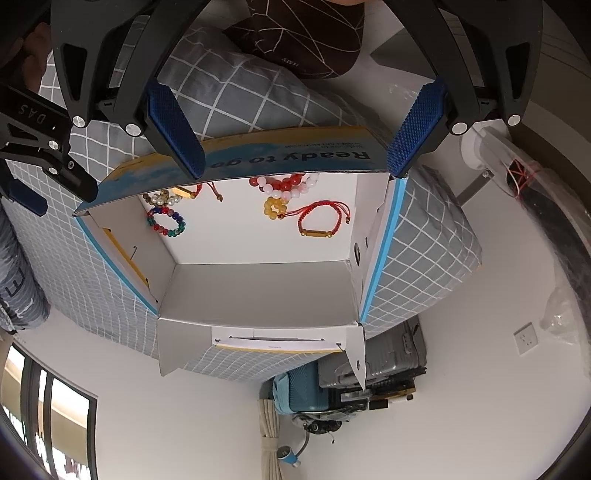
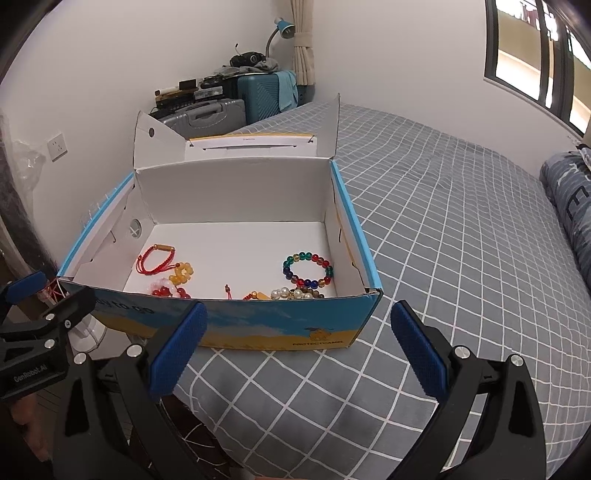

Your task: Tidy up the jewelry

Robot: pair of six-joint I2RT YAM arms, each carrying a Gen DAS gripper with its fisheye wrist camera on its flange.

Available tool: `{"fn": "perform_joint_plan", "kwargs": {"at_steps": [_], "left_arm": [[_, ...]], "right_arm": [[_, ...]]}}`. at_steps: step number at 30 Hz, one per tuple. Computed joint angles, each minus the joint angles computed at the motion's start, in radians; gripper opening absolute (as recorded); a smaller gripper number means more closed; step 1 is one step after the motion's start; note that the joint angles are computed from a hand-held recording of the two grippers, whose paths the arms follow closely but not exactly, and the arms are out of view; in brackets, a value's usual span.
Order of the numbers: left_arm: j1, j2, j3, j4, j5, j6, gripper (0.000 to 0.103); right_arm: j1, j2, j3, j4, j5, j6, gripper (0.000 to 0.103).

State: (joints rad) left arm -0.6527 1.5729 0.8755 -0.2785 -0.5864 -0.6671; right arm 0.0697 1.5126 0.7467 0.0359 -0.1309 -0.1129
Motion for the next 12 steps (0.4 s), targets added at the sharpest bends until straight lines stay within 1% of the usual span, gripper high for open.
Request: {"fn": "perform_joint_plan", "kwargs": {"at_steps": [3,7,12], "left_arm": [[-0.003,0.003,0.001,0.002,-0.002,-0.001,0.097],[0.009,0.002,0.001,0.000,0.026,-0.012,0.097],[0.005,0.011,0.003,0.001,0.014,-0.009,0.097]], "right_arm": [[0.000,0.001,0.002,-0.002,0.000,0.000,0.095],[0.000,0.002,0.003,-0.001,0.000,-0.001,0.095],[-0.003,0.004,-0.002,0.004,-0.003,-0.003,0.095]]}}
